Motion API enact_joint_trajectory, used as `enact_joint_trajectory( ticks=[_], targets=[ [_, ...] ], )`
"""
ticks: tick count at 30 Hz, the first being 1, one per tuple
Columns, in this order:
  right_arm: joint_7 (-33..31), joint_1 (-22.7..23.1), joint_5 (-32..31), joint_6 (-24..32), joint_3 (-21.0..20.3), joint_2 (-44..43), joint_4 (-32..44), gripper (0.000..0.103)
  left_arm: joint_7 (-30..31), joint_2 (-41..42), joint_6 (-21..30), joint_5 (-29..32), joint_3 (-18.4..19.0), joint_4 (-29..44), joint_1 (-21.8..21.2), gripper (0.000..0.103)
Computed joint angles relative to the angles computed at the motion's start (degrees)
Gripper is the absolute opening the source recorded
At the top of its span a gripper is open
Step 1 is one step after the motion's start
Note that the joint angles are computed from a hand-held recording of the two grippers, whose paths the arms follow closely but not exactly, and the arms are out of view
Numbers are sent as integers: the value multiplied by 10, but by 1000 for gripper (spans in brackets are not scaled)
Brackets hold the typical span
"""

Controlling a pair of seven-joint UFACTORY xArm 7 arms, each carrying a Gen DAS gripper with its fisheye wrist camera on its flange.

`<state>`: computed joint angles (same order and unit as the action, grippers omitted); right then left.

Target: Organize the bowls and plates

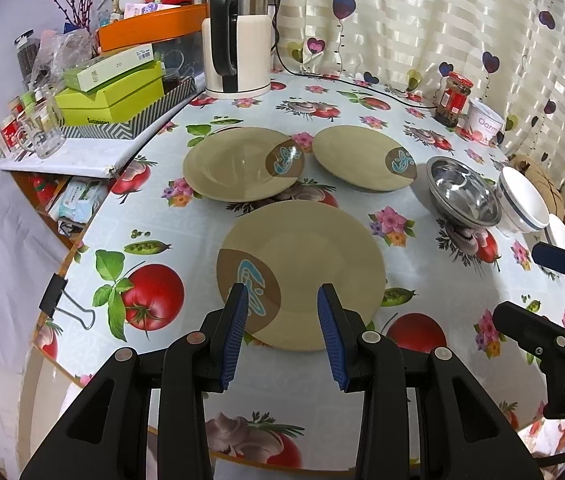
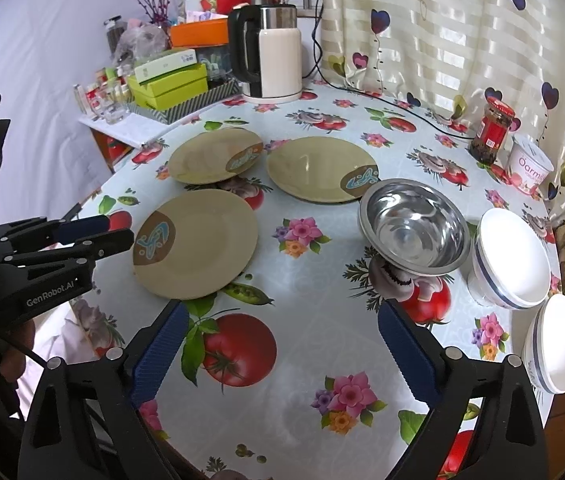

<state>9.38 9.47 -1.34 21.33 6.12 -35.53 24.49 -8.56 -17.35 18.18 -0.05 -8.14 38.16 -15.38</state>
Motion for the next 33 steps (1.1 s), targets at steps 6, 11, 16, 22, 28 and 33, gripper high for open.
enact_joint_trajectory(
  ticks=[6,11,16,22,28,33],
  targets=[
    [3,0,-1,7,2,-4,2,95,15,3,0,-14,6,2,-8,37],
    [3,3,2,12,-1,-3,3,93,26,9,3,-25,10,5,-13,37],
    [-2,7,5,15,-4,0,5,85,34,14,2,-35,12,6,-13,37],
    [-5,9,12,16,-7,17,15,84,38,17,1,-40,13,7,-13,37],
    [-8,7,13,18,-8,24,20,84,40,24,3,-42,11,12,-14,37],
    [-16,12,19,17,-13,34,25,82,49,32,-2,-49,13,16,-17,37]
  ],
)
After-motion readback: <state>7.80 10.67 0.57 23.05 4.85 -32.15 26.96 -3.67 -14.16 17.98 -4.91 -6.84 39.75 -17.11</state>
